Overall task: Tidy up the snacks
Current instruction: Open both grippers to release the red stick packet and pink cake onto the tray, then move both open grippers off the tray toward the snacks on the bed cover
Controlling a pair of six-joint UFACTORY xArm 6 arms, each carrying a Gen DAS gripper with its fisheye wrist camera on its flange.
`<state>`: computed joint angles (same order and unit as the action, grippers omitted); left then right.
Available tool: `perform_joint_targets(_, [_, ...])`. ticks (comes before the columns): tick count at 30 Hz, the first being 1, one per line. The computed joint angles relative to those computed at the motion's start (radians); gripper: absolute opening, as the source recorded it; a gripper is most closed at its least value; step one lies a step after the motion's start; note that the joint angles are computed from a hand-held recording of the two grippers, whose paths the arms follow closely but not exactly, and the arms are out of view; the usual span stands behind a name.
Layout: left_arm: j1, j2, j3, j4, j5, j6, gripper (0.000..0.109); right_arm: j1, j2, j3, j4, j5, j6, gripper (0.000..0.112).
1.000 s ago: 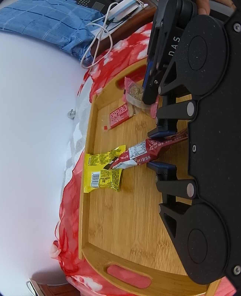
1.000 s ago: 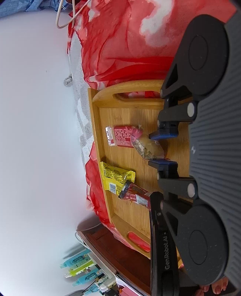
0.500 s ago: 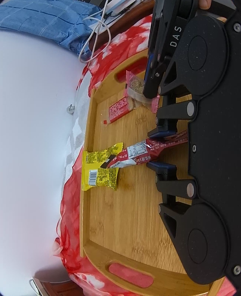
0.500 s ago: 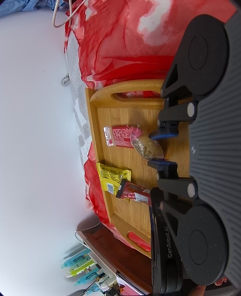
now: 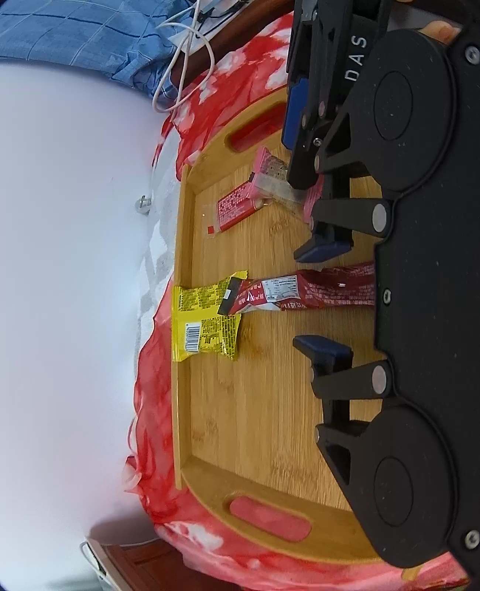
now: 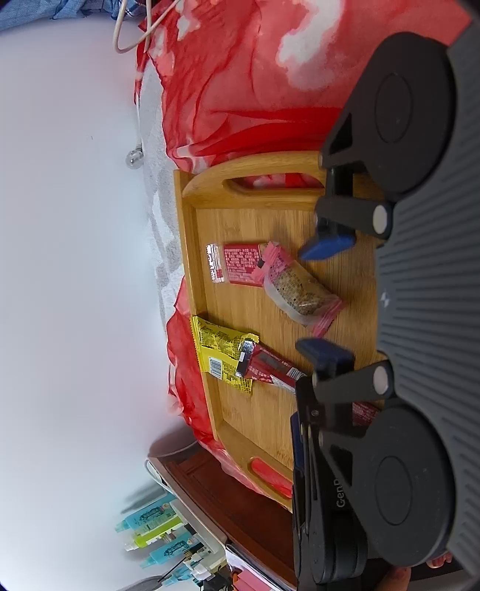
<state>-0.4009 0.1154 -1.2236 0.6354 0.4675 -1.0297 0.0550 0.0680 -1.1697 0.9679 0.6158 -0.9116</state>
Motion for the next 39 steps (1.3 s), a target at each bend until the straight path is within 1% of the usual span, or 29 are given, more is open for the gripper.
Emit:
perform_joint_targets(1, [-0.002,-0.007,0.004,0.010,0.005,-0.004,0.044,-0.001,-0.004,0.003,-0.001,-0.002,0.004,0.067])
perform_joint_targets(6, [-0.020,-0.052,0.034,0.064,0.029,-0.031,0.056,0.000,-0.029,0.026,0.007,-0.022,-0.003,0.070])
perform_joint_targets(10, [-0.034,-0.094,0.066,0.109,0.044,-0.072,0.062,0.005,-0.063,0.060,0.027,-0.037,-0.021,0.074])
perform_joint_targets(17, [-0.054,-0.181,0.140,0.148,0.060,-0.121,0.075,0.016,-0.155,0.145,0.046,-0.091,-0.063,0.080])
perform_joint_targets(21, [-0.081,-0.240,0.186,0.204,0.090,-0.162,0.081,0.029,-0.228,0.212,0.040,-0.141,-0.098,0.082])
perform_joint_targets(25, [-0.113,-0.307,0.239,0.277,0.123,-0.223,0.084,0.043,-0.298,0.273,0.077,-0.177,-0.167,0.087])
perform_joint_targets(29, [-0.138,-0.380,0.303,0.313,0.137,-0.265,0.087,0.049,-0.364,0.337,0.120,-0.199,-0.182,0.088])
perform_joint_targets(33, [-0.175,-0.441,0.353,0.368,0.177,-0.312,0.090,0.053,-0.433,0.401,0.161,-0.209,-0.202,0.089])
perform_joint_targets(36, [-0.204,-0.487,0.395,0.397,0.206,-0.359,0.091,0.069,-0.482,0.452,0.178,-0.257,-0.208,0.090])
perform_joint_targets(39, [-0.230,-0.525,0.439,0.408,0.222,-0.401,0.092,0.082,-0.529,0.507,0.193,-0.302,-0.196,0.098])
